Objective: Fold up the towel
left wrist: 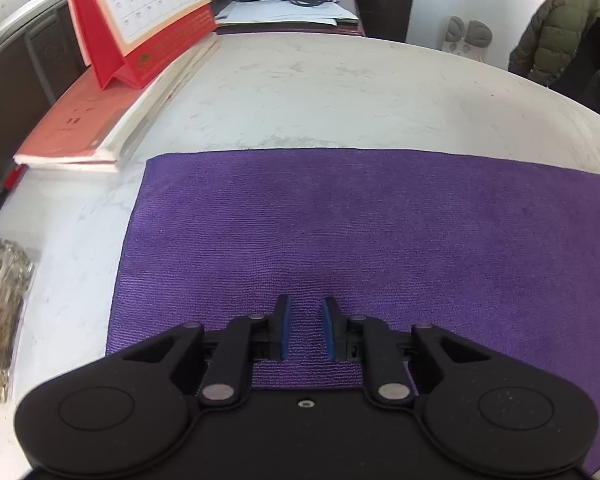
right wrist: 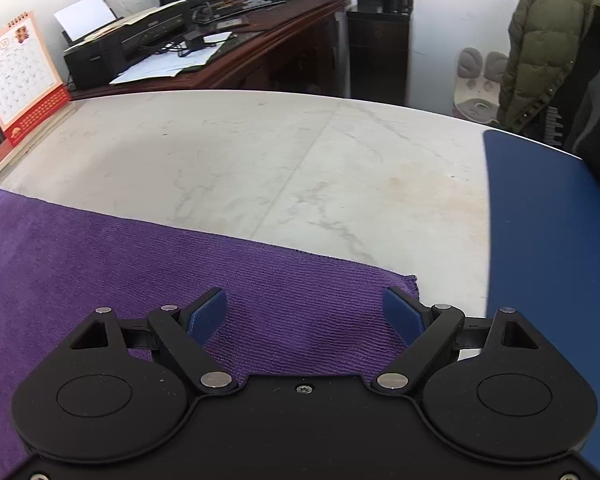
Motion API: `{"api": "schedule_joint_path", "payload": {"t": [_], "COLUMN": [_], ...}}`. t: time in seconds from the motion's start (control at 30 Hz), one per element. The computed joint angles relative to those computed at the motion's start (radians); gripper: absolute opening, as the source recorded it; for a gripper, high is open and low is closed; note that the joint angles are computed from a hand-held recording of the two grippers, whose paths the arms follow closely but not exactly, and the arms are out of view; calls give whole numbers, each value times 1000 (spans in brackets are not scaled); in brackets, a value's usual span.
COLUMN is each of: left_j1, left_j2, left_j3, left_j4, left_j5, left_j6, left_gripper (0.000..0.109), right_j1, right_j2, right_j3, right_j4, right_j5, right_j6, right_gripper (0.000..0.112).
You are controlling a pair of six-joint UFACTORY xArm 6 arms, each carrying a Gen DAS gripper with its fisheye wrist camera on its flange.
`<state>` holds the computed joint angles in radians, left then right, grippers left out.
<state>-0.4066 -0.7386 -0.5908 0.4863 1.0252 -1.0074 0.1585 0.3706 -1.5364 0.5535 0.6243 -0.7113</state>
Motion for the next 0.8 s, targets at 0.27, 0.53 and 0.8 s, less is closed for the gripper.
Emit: {"api": "schedule_joint_path", "payload": {"t": [0.27,0.53,0.8], "left_j1": [-70,-222,-331], "left_j2": [-81,-179,-267], "left_j3": [-3,54,121], "left_j4": [-57,-66,17], "left_j5": [116,199,233], "left_j6": [39,-83,-215], "left_gripper": [16,16,16], "right_j1": [7,50,81], "right_j2": [-108,-422,-526], "right_j3": [99,464,620], "right_j4": [42,17,-96], "right_j5": [-35,-63,-95], "right_j6": [14,-19,31], "right_gripper": [86,86,86]}}
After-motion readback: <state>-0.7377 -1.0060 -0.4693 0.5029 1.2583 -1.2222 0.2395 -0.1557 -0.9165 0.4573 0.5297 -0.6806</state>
